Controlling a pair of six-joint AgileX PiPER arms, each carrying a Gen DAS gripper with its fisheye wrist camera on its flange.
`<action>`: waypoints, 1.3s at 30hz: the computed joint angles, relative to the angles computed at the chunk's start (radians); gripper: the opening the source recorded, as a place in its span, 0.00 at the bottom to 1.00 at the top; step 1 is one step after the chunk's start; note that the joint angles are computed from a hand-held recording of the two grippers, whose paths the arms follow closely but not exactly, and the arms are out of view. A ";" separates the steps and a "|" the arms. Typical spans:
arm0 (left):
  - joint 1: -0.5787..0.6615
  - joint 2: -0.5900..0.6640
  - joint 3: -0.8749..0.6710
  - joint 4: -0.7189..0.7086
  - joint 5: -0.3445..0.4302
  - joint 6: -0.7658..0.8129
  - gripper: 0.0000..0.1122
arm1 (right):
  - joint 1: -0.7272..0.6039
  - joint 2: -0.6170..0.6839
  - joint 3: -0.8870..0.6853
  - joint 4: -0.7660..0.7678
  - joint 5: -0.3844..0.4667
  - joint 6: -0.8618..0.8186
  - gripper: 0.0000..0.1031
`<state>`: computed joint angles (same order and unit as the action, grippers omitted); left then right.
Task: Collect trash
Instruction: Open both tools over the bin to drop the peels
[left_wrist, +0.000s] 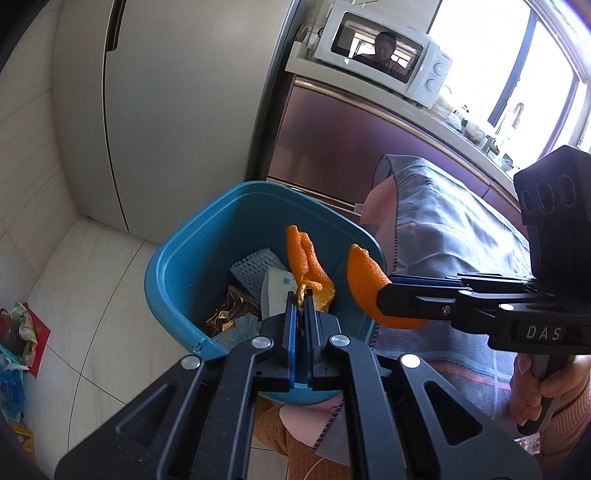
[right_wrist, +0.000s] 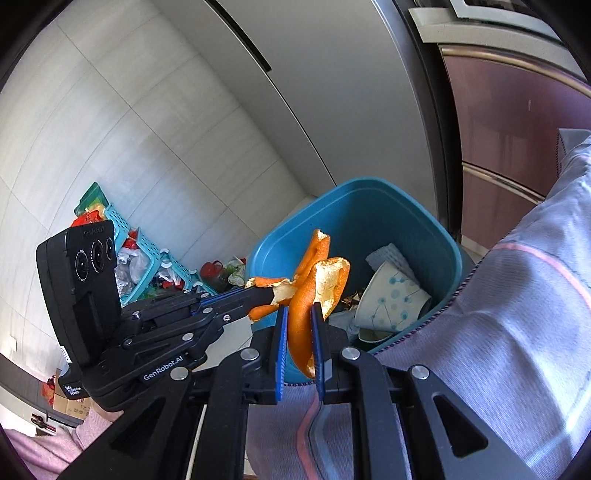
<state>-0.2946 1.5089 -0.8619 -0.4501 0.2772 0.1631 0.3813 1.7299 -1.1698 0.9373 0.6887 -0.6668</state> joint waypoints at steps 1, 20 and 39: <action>0.003 0.009 -0.004 -0.008 0.000 0.006 0.04 | 0.004 0.009 -0.008 -0.007 0.000 0.010 0.11; 0.026 0.058 -0.008 -0.175 -0.022 0.124 0.10 | 0.017 0.072 -0.066 -0.022 0.022 0.060 0.15; -0.309 -0.017 -0.071 -0.277 -0.051 0.261 0.34 | -0.456 -0.506 0.425 0.090 0.098 -0.223 0.30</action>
<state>-0.6032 1.4922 -0.9334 -0.7269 0.2261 0.4240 -0.0743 1.2244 -0.7450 1.0276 0.7863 -0.8896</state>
